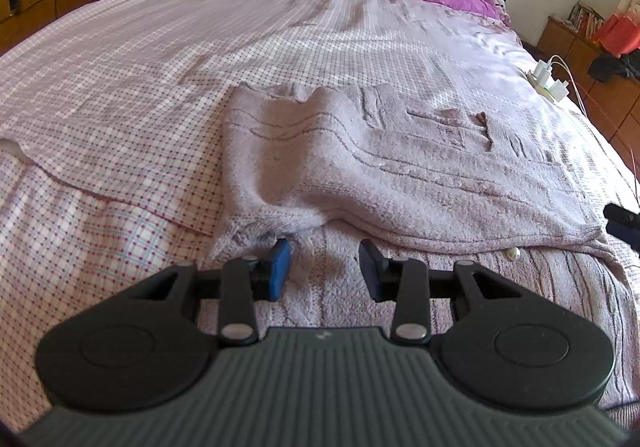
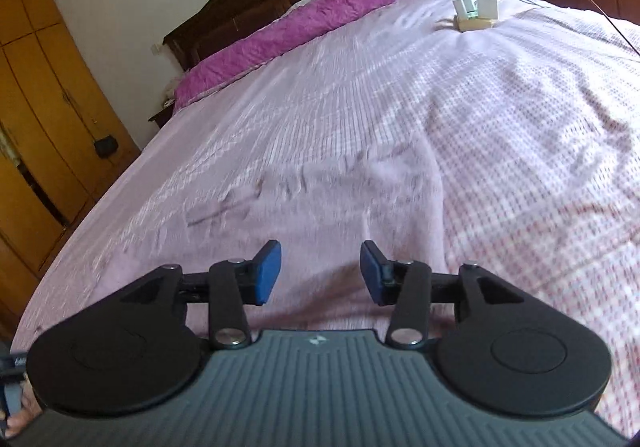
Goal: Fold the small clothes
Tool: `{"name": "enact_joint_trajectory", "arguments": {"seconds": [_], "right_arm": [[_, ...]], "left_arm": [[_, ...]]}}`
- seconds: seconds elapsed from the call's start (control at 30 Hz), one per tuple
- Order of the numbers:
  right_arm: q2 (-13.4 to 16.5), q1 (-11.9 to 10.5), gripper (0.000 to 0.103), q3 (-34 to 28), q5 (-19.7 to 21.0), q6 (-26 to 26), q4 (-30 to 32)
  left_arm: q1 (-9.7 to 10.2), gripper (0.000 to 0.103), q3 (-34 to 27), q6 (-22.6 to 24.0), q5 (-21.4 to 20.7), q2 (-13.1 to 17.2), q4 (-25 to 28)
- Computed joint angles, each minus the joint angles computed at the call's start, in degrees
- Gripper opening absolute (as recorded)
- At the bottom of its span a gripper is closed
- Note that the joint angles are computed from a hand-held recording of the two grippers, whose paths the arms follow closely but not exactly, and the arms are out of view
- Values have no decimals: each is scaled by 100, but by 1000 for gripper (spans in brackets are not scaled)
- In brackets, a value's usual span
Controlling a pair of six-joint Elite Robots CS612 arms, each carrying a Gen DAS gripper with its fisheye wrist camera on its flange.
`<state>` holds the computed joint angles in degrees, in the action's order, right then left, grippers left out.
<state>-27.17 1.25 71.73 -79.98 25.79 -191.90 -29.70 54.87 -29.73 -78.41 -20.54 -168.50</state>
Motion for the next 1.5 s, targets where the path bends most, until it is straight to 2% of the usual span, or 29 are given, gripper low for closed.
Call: {"name": "enact_joint_trajectory", "arguments": {"seconds": [0.13,0.2,0.3,0.33,0.37,0.47,0.53,0.67,0.8,0.93,1.0,1.07,1.2,1.27,1.37,1.5], "right_arm": [[192,3,52,-464,-86,-131,622],[286,44,52,-694,-266,-235,1039],[398,107,50,-878,-400,-491,1177],[405,129,43,-901,-436,-595,1196],[411,147,31,-923,-466,-677,1205],[420,175,19,-984,-497,-870,1232],[409,179,17,-1001,-472,-1024,1112],[356,200,16,-946,-843,-1143,373],[369,183,16,-1025,-1187,-1061,360],[448,127,17,-1173,-909,-1118,1125],[514,134,17,-1283,-954,-1149,1592],[562,129,18,-1231,-971,-1039,1421],[411,120,24,-1006,-1000,-769,1268],[332,118,27,-853,-1109,-799,1016],[208,140,27,-627,-1167,-918,687],[137,158,27,-492,-1007,-1110,579]], "left_arm": [[-2,40,20,6,6,-7,-33],[0,40,23,26,22,-2,-53],[8,40,-3,28,42,17,-23],[13,40,-17,20,31,26,1],[20,40,-33,6,9,40,15],[24,40,-64,-22,-1,73,18],[18,40,-61,42,28,79,-5],[23,40,-15,109,24,69,-78],[53,39,3,-93,-27,73,-136],[58,39,17,-81,-49,71,-149],[46,40,30,-38,-25,54,-131],[38,40,72,22,-25,12,-104],[43,40,236,159,-244,-119,-292],[40,40,318,262,-330,-166,-528],[18,40,269,392,-248,-152,-675],[14,40,-54,452,-58,5,-420]]}}
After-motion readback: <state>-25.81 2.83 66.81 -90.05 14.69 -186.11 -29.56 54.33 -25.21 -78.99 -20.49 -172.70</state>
